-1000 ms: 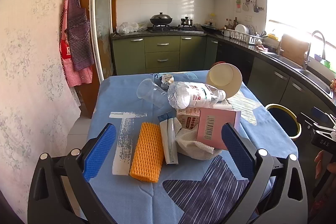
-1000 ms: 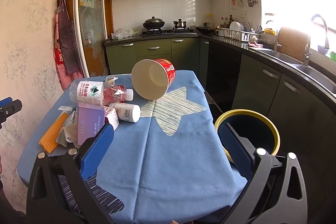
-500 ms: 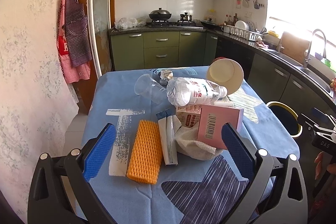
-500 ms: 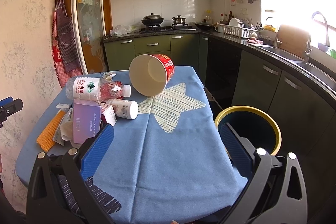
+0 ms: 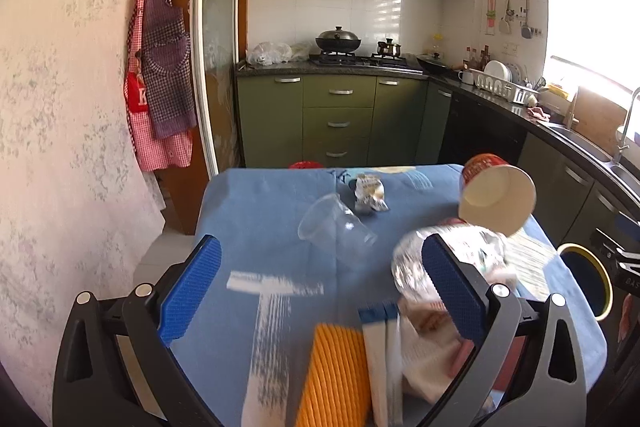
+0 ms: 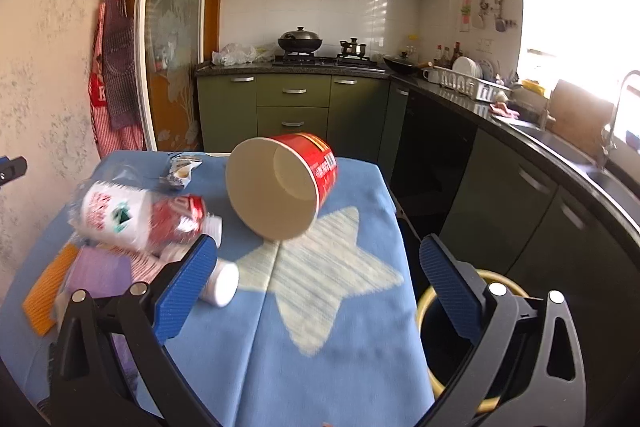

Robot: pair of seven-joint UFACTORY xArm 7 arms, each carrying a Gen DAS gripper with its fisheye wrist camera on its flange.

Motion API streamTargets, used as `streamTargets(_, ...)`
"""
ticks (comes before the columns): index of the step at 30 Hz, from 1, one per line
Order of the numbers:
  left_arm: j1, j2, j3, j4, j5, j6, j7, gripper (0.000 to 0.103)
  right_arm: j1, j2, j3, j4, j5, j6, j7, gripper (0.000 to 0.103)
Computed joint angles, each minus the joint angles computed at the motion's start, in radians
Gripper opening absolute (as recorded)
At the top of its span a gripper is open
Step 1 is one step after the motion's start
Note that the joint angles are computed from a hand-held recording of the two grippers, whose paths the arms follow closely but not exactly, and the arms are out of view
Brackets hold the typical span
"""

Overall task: Collect trash
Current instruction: 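Grasp the red-and-white paper cup rim with the right gripper and lift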

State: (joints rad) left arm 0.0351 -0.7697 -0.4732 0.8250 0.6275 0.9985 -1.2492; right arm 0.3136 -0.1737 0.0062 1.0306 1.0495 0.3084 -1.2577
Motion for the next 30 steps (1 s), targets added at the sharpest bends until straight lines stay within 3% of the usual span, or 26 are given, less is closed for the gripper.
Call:
streamTargets(5, 0.053, 0.097, 0.067, 0.009, 0.072, -0.119, 0.024, 0.099, -0.005, 0.218, 0.078, 0.187, -0.120, -0.098, 0.098, 0.095)
streamTargets(8, 0.079, 0.169, 0.105, 0.026, 0.107, -0.178, 0.031, 0.099, -0.005, 0.325, 0.090, 0.275, -0.314, -0.114, 0.281, 0.079)
streamTargets(10, 0.080, 0.207, 0.123, 0.027, 0.116, -0.208, 0.023, 0.099, 0.021, 0.396, 0.058, 0.344, -0.467, -0.094, 0.439, 0.071)
streamTargets(11, 0.078, 0.218, 0.125, 0.027, 0.119, -0.216, 0.014, 0.099, 0.022, 0.424, 0.057, 0.376, -0.499, -0.076, 0.478, 0.065)
streamTargets(15, 0.056, 0.244, 0.171, -0.008, 0.105, -0.272, 0.014, 0.099, 0.028, 0.511, 0.046, 0.468, -0.620, -0.073, 0.606, 0.060)
streamTargets(18, 0.051, 0.257, 0.185, -0.023, 0.098, -0.301, 0.015, 0.099, 0.024, 0.553, 0.042, 0.519, -0.692, -0.069, 0.682, 0.037)
streamTargets(20, 0.053, 0.263, 0.190, -0.029, 0.100, -0.320, 0.011, 0.099, -0.005, 0.571, 0.070, 0.552, -0.704, -0.044, 0.704, 0.011)
streamTargets(21, 0.053, 0.261, 0.188, -0.033, 0.100, -0.321, 0.009, 0.099, -0.009, 0.580, 0.071, 0.567, -0.723, -0.036, 0.729, 0.009)
streamTargets(25, 0.058, 0.255, 0.188, -0.042, 0.105, -0.335, 0.006, 0.099, -0.088, 0.616, 0.147, 0.664, -0.736, 0.089, 0.740, 0.004)
streamTargets(30, 0.068, 0.208, 0.182, -0.068, 0.103, -0.350, -0.007, 0.099, -0.151, 0.711, 0.174, 0.921, -0.740, 0.416, 0.821, 0.003)
